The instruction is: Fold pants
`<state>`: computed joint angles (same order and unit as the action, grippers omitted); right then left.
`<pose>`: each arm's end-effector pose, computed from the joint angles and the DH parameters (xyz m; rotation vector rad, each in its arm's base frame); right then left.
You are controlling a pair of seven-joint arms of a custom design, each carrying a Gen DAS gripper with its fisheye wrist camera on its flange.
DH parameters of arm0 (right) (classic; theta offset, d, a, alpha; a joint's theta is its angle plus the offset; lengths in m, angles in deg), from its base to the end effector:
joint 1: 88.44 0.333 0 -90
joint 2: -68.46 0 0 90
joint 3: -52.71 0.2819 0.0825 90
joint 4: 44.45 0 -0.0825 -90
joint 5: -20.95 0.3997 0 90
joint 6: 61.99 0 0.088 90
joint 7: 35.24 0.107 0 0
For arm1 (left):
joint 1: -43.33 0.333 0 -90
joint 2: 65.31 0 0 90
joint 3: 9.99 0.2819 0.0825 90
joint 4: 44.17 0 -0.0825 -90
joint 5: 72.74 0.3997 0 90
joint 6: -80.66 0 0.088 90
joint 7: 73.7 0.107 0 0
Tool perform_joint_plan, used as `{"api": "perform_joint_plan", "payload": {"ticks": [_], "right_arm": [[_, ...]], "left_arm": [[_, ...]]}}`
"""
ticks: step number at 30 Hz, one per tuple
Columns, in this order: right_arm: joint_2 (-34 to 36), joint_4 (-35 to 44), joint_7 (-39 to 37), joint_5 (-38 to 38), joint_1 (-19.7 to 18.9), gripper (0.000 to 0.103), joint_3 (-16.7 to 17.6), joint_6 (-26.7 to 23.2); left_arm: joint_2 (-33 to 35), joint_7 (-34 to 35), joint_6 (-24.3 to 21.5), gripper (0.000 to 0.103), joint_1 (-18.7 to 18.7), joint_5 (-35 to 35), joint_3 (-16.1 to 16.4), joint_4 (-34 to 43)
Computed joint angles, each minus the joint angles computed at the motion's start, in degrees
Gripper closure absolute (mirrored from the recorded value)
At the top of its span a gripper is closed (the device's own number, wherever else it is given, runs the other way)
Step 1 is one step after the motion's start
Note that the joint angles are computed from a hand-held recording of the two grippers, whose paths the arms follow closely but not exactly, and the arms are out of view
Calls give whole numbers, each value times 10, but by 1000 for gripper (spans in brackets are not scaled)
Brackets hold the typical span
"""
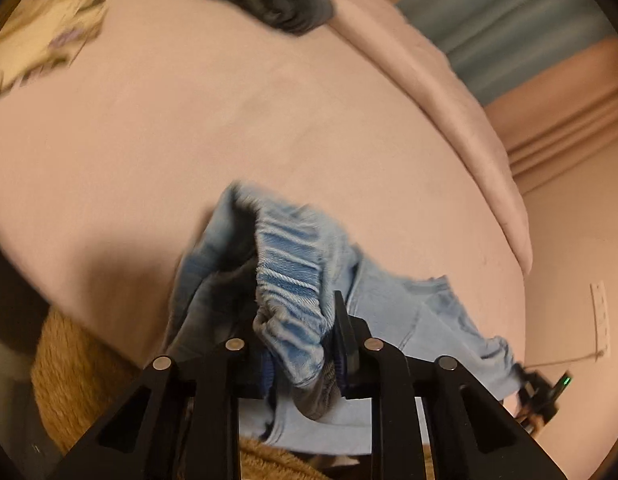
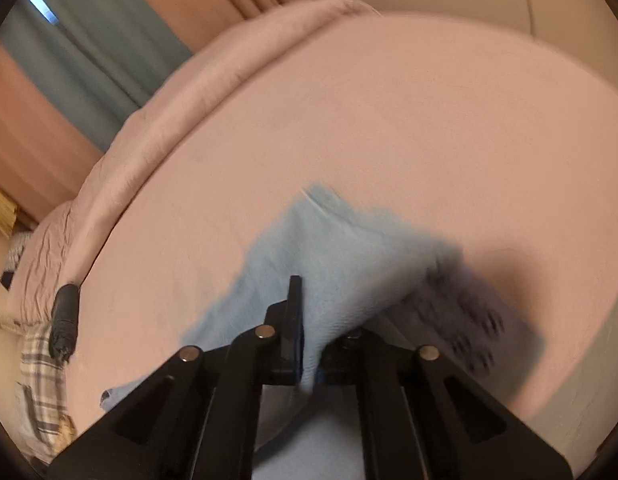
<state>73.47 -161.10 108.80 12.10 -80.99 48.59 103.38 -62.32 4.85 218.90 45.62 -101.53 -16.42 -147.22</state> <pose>0.6258 0.0463 0.4500 -0.9636 2.2099 -0.3926 0.6339 -0.0473 0.5363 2.4577 -1.6083 1.0715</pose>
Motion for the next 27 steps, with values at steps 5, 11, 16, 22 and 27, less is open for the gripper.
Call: {"api": "perform_joint_plan", "payload": {"ticks": [5,11,16,22,27], "right_arm": [[69,156,-114,43,-3,99,7,-1],[10,109,-87,-12,41,99,-42,61],[-77,-35,14,-95,20,98,-23,-57],[-77,-93,21,-53,-20,96,13,-73],[-110,-88,69,-120,-47,96,46,-110]], "left_arm": [[31,50,18,87,13,-40,-3,64],[-11,71,5,87,13,-30,-4,5],[-27,35,-66,87,6,-24,8,-58],[-21,-6,-85,87,-4,36,7,-49],[-9,-35,-88,87,-13,90,1,-30]]}}
